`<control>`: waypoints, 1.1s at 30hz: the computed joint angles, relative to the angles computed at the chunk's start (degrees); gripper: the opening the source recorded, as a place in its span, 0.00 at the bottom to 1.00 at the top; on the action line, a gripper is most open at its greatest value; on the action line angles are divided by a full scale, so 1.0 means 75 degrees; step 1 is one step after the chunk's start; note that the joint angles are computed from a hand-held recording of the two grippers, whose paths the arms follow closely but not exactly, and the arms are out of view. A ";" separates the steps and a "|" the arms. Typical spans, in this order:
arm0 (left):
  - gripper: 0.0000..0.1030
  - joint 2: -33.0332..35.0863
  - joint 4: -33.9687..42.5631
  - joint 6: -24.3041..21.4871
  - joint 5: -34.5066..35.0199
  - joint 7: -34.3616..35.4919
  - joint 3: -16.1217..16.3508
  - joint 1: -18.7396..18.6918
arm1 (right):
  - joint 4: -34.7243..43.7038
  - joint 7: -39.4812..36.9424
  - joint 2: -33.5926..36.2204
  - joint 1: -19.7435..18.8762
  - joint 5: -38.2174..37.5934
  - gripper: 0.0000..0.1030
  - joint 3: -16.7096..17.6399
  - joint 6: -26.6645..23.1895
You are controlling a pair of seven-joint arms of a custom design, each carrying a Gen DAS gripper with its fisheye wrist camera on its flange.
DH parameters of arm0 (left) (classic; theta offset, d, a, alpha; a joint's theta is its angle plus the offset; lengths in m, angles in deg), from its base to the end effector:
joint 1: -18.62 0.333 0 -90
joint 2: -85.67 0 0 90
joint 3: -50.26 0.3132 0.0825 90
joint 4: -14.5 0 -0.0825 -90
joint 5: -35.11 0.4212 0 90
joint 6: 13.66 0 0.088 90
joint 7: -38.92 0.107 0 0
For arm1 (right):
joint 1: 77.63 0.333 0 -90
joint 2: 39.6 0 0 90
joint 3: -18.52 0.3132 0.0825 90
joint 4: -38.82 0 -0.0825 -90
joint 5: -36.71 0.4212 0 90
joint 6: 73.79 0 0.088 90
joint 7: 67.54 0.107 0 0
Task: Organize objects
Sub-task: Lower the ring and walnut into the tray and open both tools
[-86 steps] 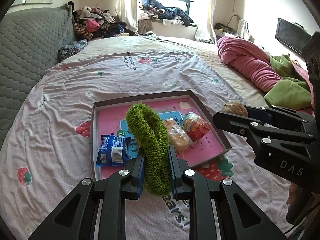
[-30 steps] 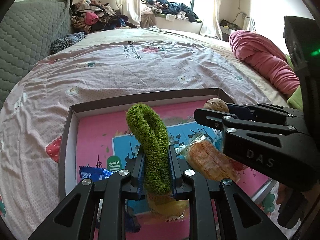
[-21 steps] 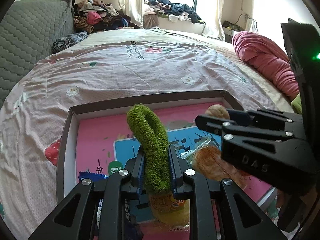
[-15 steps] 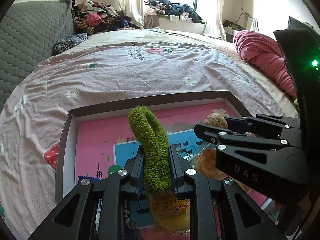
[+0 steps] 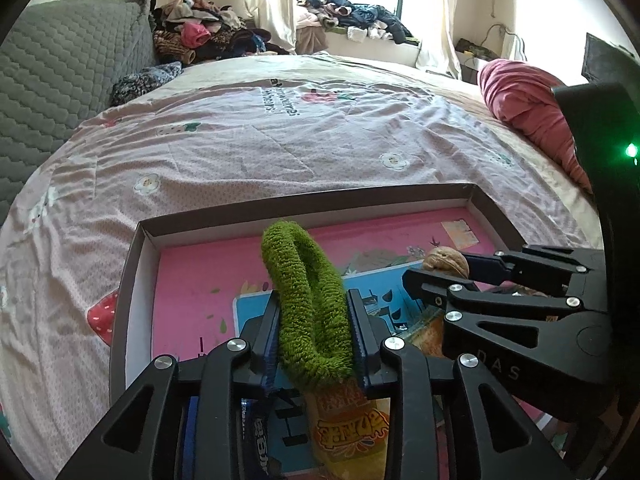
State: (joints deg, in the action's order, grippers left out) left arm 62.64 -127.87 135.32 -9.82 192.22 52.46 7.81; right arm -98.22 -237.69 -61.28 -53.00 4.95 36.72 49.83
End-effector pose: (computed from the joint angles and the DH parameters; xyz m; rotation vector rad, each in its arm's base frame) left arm 0.4843 -0.0584 0.4640 -1.1674 2.4265 -0.9803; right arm 0.3668 0.3161 0.4542 -1.1145 2.4663 -0.6805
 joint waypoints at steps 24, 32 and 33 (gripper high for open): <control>0.71 0.0186 0.0090 0.0248 0.0549 -0.0746 -0.0083 0.0268 | 0.0014 0.0067 -0.0026 0.0047 0.0163 0.51 -0.0024 -0.0113; 0.73 0.0204 0.0142 0.0132 0.0744 -0.0920 -0.0051 0.0336 | 0.0012 0.0211 -0.0093 0.0023 0.0074 0.59 0.0051 -0.0217; 0.73 0.0199 0.0139 0.0151 0.0762 -0.0958 -0.0060 0.0346 | 0.0019 0.0231 -0.0102 0.0024 0.0068 0.60 0.0060 -0.0254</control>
State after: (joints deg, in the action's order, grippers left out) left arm 64.13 -126.83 136.46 -4.10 185.04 52.01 10.40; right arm -98.08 -235.96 -62.05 -52.82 5.46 37.18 47.93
